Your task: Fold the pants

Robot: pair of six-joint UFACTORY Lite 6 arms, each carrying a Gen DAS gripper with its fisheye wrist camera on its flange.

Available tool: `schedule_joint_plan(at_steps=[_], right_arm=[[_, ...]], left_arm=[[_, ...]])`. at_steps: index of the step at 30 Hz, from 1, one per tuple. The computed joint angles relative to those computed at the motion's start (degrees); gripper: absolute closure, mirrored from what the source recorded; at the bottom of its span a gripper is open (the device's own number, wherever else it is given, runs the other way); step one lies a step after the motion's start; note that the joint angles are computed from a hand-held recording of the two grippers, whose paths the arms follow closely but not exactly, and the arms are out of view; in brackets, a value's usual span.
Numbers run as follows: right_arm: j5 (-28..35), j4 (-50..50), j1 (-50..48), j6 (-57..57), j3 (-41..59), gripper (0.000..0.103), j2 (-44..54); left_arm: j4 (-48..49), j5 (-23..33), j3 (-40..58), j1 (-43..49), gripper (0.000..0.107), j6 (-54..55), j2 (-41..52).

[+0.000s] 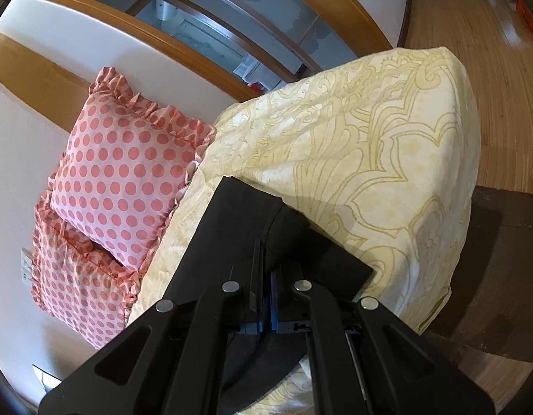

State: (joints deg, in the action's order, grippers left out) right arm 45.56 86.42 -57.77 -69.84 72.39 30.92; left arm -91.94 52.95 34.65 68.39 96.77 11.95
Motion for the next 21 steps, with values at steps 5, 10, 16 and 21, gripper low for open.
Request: schedule_joint_plan(at_steps=[5,10,16,21], right_arm=[[-0.16,-0.16,-0.01,-0.24,-0.20,0.100,-0.05],[0.12,0.10,-0.34,-0.98,-0.76,0.100,-0.35],[0.10,0.32,-0.77,-1.52,-2.13,0.100,-2.03],[-1.38,0.09,-1.38,-3.20,-5.30,0.100,-6.30]], left_arm=[[0.88,-1.90,0.59,0.58,0.104,1.80,2.72],[1.34,-1.58,-0.47,0.94,0.096,3.70,-2.65],[-8.68,-4.25,-5.45,1.53,0.070,13.11,-16.58],[-6.80,-5.29,-0.70,-6.09,0.068,11.26,-12.55]])
